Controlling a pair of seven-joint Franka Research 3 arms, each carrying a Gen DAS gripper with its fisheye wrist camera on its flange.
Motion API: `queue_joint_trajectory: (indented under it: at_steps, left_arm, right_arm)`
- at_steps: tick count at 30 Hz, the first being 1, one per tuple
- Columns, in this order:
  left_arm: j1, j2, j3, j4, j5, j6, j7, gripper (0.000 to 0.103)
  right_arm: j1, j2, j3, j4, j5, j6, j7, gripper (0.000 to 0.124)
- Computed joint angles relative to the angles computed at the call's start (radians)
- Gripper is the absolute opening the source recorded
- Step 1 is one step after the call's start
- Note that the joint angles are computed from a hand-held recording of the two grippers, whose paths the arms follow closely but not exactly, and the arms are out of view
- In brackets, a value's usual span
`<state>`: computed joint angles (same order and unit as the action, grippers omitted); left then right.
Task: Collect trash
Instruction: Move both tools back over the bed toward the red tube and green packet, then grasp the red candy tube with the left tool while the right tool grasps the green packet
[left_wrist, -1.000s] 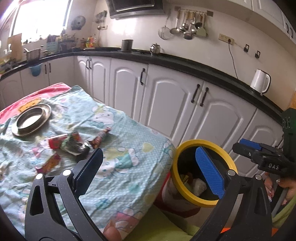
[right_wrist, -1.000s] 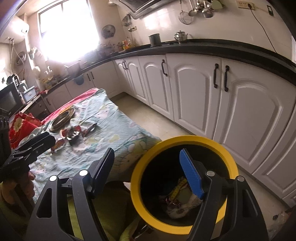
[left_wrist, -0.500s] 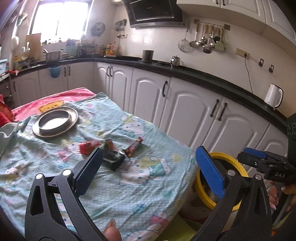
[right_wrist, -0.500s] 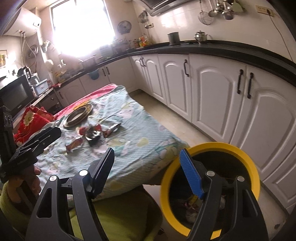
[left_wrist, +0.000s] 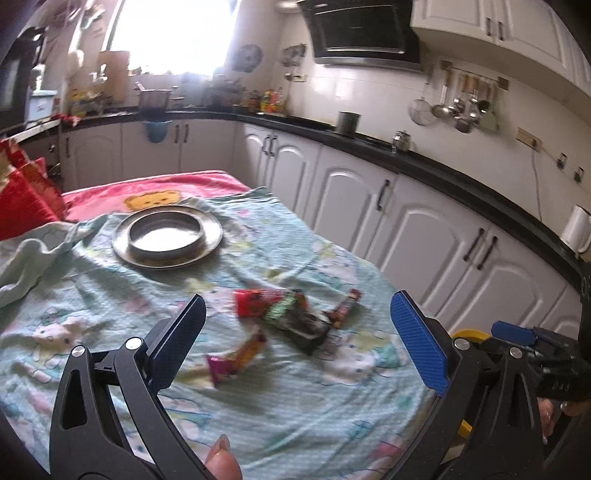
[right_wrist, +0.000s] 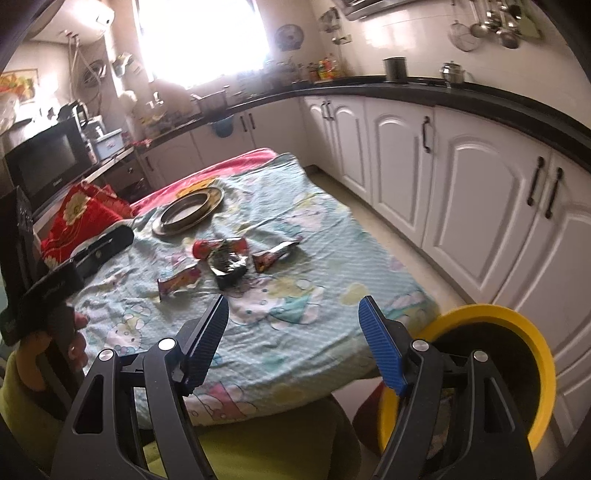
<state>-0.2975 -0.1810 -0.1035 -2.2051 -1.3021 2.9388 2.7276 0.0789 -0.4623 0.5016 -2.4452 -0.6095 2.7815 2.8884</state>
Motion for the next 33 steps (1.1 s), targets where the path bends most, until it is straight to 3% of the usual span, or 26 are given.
queue_joint_trajectory:
  at_steps: [4,9,13,22,31,33]
  left_arm:
    - [0.030,0.046,0.006,0.037,0.045,0.014,-0.035,0.092]
    - [0.078,0.111,-0.003,0.091,0.167,0.007,-0.114,0.092]
    - [0.127,0.163,-0.018,0.146,0.287,-0.074,-0.203,0.092]
    - [0.214,0.287,-0.075,0.279,0.530,-0.204,-0.344,0.081]
    - [0.273,0.436,-0.139,0.453,0.714,-0.342,-0.476,0.075]
    - [0.280,0.475,-0.150,0.499,0.742,-0.381,-0.504,0.069]
  right_arm:
    - [-0.012,0.111,0.006,0.073,-0.055,0.026,-0.018,0.070]
    - [0.033,0.241,-0.035,0.162,-0.131,0.029,-0.038,0.066]
    - [0.069,0.345,-0.072,0.242,-0.192,0.034,-0.055,0.065]
    - [0.178,0.559,-0.185,0.427,-0.153,0.032,-0.236,0.063]
    - [0.281,0.683,-0.285,0.552,-0.099,-0.010,-0.359,0.063]
    - [0.301,0.703,-0.304,0.569,-0.075,-0.020,-0.385,0.062]
